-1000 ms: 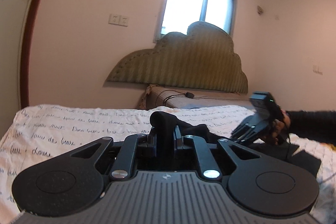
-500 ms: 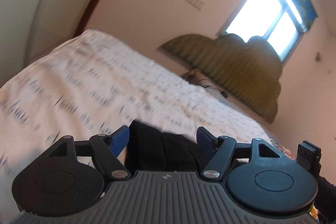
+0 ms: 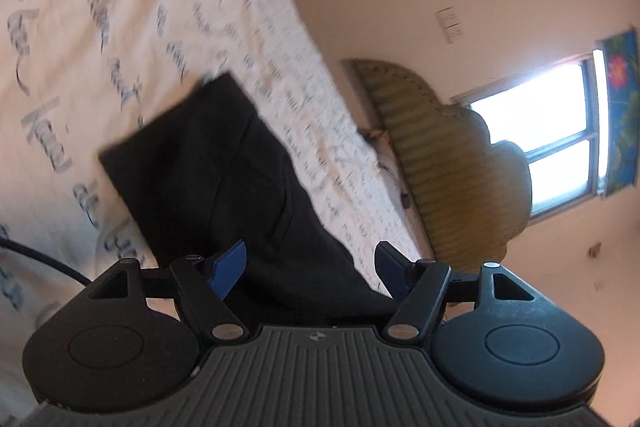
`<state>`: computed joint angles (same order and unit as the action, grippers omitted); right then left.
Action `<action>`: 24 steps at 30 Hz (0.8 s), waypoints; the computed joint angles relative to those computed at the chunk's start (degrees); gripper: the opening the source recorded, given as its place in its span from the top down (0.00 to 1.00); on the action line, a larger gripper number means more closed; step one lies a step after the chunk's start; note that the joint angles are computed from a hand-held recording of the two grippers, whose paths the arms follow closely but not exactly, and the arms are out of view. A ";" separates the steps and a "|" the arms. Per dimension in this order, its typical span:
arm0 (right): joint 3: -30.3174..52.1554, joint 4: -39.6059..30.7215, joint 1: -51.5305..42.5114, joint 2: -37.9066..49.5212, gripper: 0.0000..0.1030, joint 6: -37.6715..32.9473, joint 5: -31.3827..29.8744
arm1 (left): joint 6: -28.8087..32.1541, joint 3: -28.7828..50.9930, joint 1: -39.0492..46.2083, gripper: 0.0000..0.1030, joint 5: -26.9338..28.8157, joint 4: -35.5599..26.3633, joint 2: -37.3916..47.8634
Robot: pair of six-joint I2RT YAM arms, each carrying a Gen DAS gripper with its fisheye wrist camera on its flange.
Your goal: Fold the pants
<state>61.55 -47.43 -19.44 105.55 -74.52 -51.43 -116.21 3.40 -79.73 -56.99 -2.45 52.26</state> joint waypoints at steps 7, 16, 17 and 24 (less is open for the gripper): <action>-0.15 -0.85 -0.33 -0.60 0.91 -0.06 -0.59 | 3.83 -0.96 9.94 0.31 11.23 12.61 7.59; 1.21 -4.15 -1.25 -0.60 0.91 -1.40 -2.71 | 4.70 3.39 18.10 0.34 17.90 11.34 16.35; 1.35 -4.91 -1.51 -0.62 0.91 -1.92 -3.00 | 4.63 4.69 18.14 0.49 17.68 8.07 16.31; -0.19 -10.37 -4.19 -2.51 0.91 -9.35 -3.75 | 11.68 8.65 16.95 0.97 13.34 -10.75 7.26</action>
<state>61.37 -57.80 -23.63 103.04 -83.88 -55.18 -104.54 12.06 -62.78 -43.65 -13.20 59.52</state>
